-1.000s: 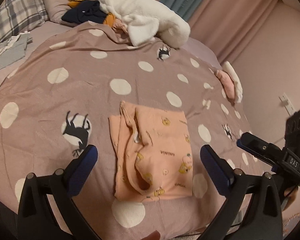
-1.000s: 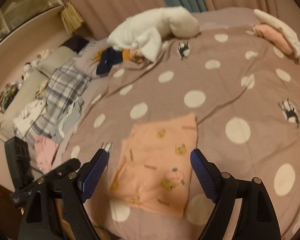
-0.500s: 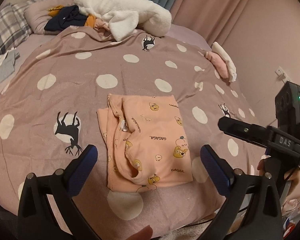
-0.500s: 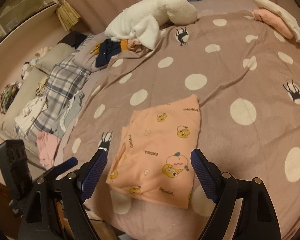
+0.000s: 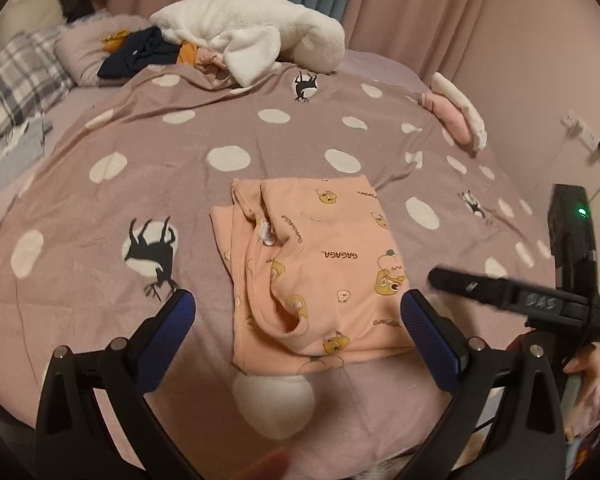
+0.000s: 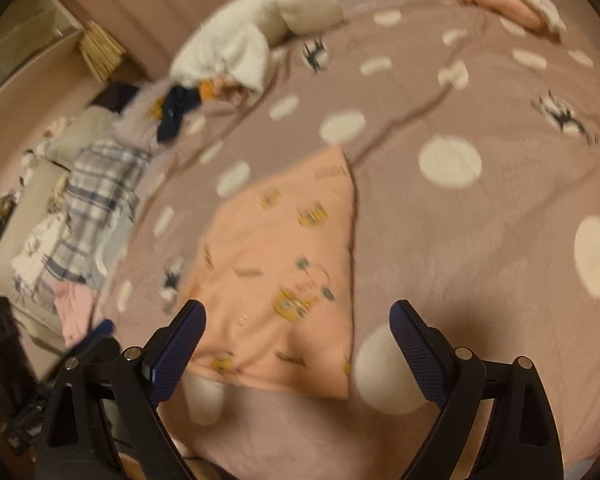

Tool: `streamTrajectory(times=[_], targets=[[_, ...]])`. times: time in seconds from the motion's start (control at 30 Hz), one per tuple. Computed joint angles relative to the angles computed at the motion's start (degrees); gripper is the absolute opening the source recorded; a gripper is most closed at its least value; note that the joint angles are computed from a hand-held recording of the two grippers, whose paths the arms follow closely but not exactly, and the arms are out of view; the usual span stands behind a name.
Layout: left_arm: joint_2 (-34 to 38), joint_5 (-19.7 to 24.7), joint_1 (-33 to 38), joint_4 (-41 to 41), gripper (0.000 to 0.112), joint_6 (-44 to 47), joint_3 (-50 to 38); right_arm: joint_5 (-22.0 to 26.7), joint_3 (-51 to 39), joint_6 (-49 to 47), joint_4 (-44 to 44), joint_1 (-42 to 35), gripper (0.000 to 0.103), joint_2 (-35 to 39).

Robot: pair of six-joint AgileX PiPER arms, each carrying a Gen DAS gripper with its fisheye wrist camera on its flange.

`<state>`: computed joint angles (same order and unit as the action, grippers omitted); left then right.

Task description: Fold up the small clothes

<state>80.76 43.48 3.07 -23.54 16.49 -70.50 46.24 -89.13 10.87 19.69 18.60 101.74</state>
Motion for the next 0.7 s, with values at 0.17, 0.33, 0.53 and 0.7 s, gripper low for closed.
streamTrajectory(times=[0.17,0.33,0.53,0.7], targets=[[0.7,-2.5,-0.6,-3.3,0.103,-2.0,1.1,1.0,-3.0,7.0,-8.9,3.4,0.093,0.7],[1.7,-6.3,-3.1,0.8,0.103,-5.3,2.1,0.3,-3.5,13.0,-16.8,6.9,0.094,-0.1],[1.4,-7.1,-1.5,-2.1,0.103,-3.4,3.0,3.9,-7.5,14.5,-19.4,7.6,0.097,3.4],[-0.3,-9.3,-2.6,3.3,0.103,-7.7,4.0,5.4,-9.8,16.7,-22.5,9.8,0.097,4.7]])
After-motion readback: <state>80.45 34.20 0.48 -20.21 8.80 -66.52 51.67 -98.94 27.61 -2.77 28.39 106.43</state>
